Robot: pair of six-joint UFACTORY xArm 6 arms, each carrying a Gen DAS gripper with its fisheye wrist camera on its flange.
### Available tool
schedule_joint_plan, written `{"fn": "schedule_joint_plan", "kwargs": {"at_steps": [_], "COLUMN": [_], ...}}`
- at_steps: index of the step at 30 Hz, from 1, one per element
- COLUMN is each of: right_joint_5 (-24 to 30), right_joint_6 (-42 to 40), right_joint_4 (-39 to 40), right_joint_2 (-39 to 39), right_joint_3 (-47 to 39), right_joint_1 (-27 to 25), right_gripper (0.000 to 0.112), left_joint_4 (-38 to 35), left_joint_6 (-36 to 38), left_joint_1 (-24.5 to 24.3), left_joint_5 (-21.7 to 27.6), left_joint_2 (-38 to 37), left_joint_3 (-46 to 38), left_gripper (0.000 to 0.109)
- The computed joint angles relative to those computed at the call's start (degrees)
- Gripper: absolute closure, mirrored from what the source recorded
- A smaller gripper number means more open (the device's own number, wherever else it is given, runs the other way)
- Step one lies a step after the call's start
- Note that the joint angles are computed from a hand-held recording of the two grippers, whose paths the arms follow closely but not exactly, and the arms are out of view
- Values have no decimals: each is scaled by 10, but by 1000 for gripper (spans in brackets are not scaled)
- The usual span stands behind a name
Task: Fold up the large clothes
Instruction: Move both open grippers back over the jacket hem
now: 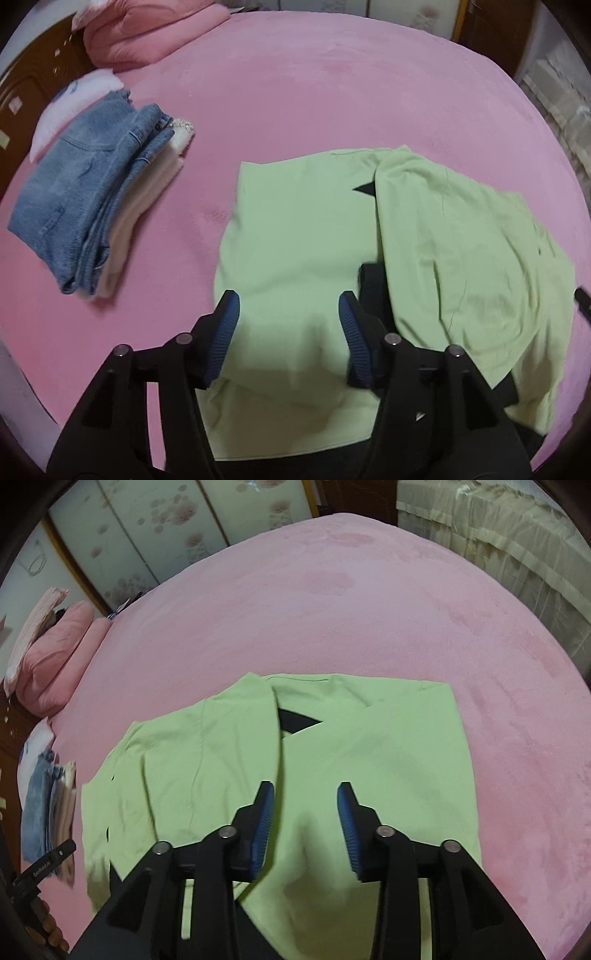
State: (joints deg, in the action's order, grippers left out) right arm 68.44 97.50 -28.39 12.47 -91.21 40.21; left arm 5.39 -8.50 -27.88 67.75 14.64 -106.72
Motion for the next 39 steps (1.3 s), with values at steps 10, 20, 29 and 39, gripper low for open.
{"fn": "schedule_joint_plan", "kwargs": {"at_steps": [10,20,29,39], "right_joint_5": [135,189,232,283], "right_joint_6": [-18,117,159,234], "right_joint_4": [10,34,5,-41], "right_joint_2": [37,101,148,103], "right_joint_3": [-118,-218,-299,-286], "right_joint_1": [74,148,218,320], "right_gripper": [30,28,27,27], "left_joint_4": [-8,-6,4,8], "left_joint_6": [132,237,209,148], "left_joint_1": [-11,-22,-33,-58], "left_joint_5": [9,17,35,104], "left_joint_2": [-95,-166,-243,-378], "left_joint_3": [133,203,280,342], "left_gripper": [54,48,47,47]}}
